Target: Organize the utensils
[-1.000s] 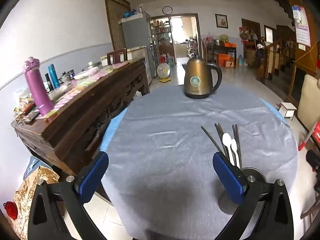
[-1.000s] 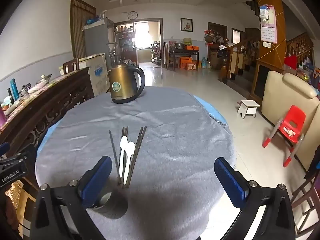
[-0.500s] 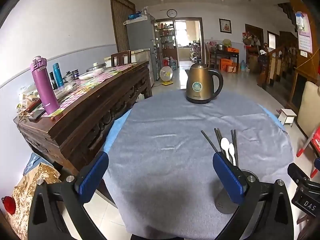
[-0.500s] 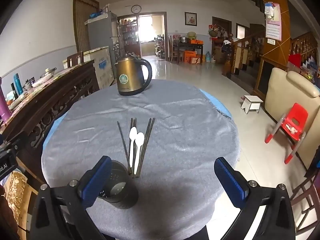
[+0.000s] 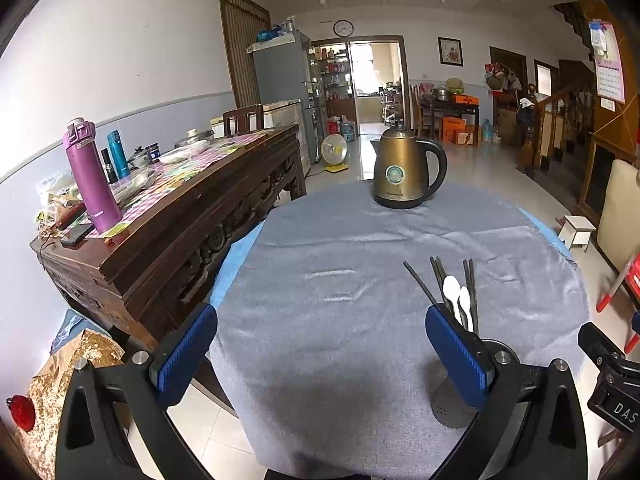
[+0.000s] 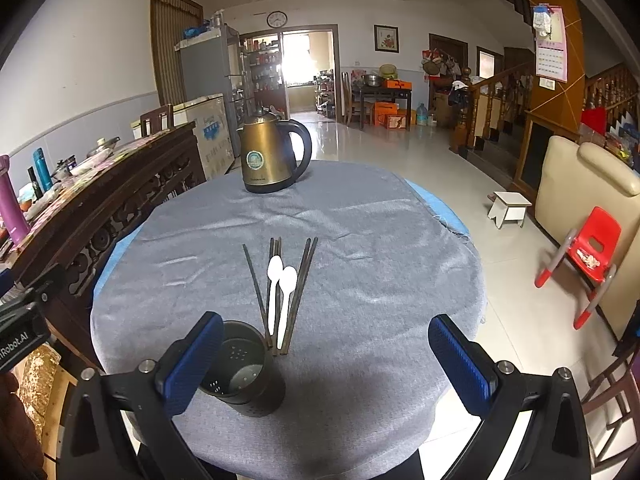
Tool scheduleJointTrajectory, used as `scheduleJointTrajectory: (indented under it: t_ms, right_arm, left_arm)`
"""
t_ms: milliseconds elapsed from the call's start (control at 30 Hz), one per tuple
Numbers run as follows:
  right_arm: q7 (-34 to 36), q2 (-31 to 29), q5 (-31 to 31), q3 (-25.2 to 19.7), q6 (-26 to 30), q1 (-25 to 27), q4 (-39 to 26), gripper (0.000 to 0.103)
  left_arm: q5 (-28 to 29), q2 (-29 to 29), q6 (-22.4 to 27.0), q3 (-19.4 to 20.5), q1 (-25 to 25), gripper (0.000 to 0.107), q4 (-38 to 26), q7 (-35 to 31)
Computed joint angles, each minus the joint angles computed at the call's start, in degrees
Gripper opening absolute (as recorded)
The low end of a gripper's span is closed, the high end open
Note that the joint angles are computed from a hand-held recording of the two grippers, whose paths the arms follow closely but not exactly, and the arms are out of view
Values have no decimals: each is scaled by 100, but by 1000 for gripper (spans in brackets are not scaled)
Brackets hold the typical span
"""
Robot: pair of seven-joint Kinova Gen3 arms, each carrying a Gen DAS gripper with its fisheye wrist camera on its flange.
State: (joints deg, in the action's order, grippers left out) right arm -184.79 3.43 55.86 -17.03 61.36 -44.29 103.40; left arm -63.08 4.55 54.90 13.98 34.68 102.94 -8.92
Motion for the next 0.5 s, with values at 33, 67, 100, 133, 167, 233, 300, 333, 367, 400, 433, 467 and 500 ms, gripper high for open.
scheduleJointTrajectory:
  t_ms: [33, 67, 100, 133, 167, 233, 300, 333, 367, 400, 433, 467, 500]
  right_arm:
    - [4, -1, -3, -2, -2, 0, -1, 103]
    - [-2, 11, 6, -4, 4, -4, -11, 103]
    - [-3, 14, 10, -4, 7, -8, -16, 103]
    - [4, 11, 6, 0, -5, -6, -12, 103]
    - [10, 8, 4, -1, -3, -8, -18, 103]
    - [3, 24, 9, -5, 27, -22, -42, 103]
    - [8, 33, -1, -3, 33, -31, -55, 103]
    - [3, 43, -2, -1, 40, -36, -65, 103]
    - [4, 51, -5, 1, 49, -43, -75, 103]
    - [8, 53, -7, 7, 51, -45, -79, 103]
    - [8, 59, -7, 10, 58, -50, -86, 103]
    - [12, 61, -14, 16, 54, -50, -88, 103]
    - [17, 60, -25, 23, 46, -47, -85, 103]
  left_arm:
    - [17, -8, 6, 2, 0, 103, 1, -7]
    - [38, -15, 10, 5, -3, 103, -4, -29]
    - [54, -31, 0, 7, -8, 103, -1, -51]
    - [63, -44, 2, 13, -10, 103, 0, -64]
    - [75, -57, -7, 15, -19, 103, 4, -79]
    - [94, -78, -20, 28, -31, 103, 8, -94]
    - [120, -89, -24, 39, -46, 103, 1, -123]
    - [132, -98, -41, 41, -55, 103, 7, -125]
    - [153, -111, -67, 41, -69, 103, 15, -132]
    - [177, -122, -91, 43, -83, 103, 20, -147]
    - [195, -126, -103, 49, -92, 103, 23, -155]
    - [206, -127, -107, 53, -99, 103, 23, -160]
    - [217, -124, -110, 59, -103, 103, 23, -159]
